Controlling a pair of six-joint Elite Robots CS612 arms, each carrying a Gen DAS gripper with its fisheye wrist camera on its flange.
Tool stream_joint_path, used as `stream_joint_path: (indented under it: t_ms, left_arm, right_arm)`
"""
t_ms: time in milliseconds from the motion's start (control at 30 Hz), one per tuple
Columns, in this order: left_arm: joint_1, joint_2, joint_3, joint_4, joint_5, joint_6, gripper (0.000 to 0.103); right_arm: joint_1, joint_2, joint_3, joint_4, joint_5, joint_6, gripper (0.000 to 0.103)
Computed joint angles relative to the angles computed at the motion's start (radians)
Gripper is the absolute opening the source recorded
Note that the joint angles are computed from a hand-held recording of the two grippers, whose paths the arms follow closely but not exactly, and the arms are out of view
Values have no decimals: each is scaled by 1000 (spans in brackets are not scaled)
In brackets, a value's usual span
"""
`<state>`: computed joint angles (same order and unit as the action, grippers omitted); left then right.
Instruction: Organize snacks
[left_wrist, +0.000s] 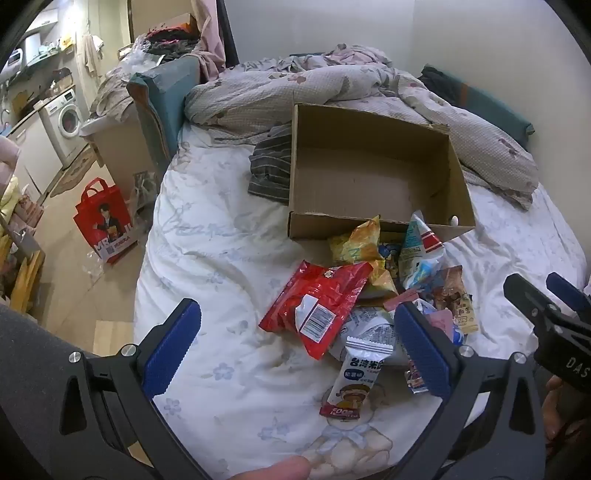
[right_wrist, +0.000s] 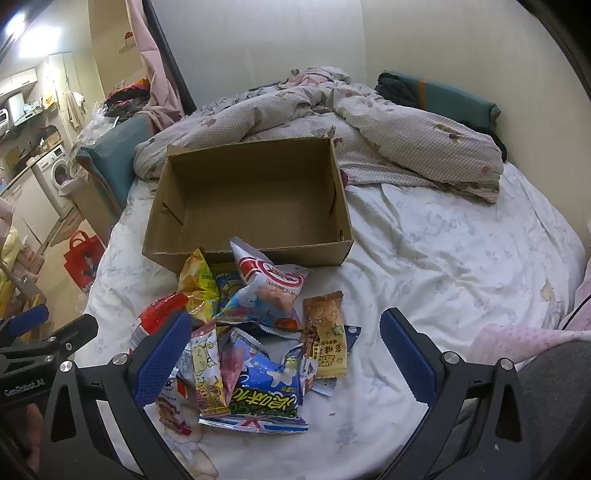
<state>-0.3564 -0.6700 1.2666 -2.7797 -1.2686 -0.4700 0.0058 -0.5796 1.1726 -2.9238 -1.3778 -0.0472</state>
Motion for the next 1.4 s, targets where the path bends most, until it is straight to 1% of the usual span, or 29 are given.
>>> stream_joint_path:
  t_ms: [267,300,333,367,600,633,667,1033,1200,1400]
  left_arm:
    - [-3,-6,13,-14,17,14,103]
    - [-2,-7,14,-11,12,13,103]
    - [2,-3,-2,18,2,13,103]
    - [4,-2,-4,23,-3,10,103]
    - [8,-1,-5,14,5,12,103]
    - [-1,-2,-1,11,18,4,103]
    - [-1,-3,0,12,17,4,103]
    - [-3,-3,-4,17,23,0,103]
    - [1,0,-9,30,9,-16,103]
    - [2,4,-10,19,7,-8,103]
  right_arm:
    - [-2,-1,0,5,15,12,103]
    - [-4,1,-2,8,19,15,103]
    - [-4,0,-3,13,22,12,103]
    - [-5,0,-1,14,22,10,103]
    - [-9,4,-10,35,34,42,103]
    - [-10,3,-9,36,35,44,103]
    - [-9,3,-8,35,33,45,103]
    - [-10,4,-11,41,36,47,103]
    - [-8,5,-10,40,32,33,103]
    - [-6,4,-10,41,32,31,103]
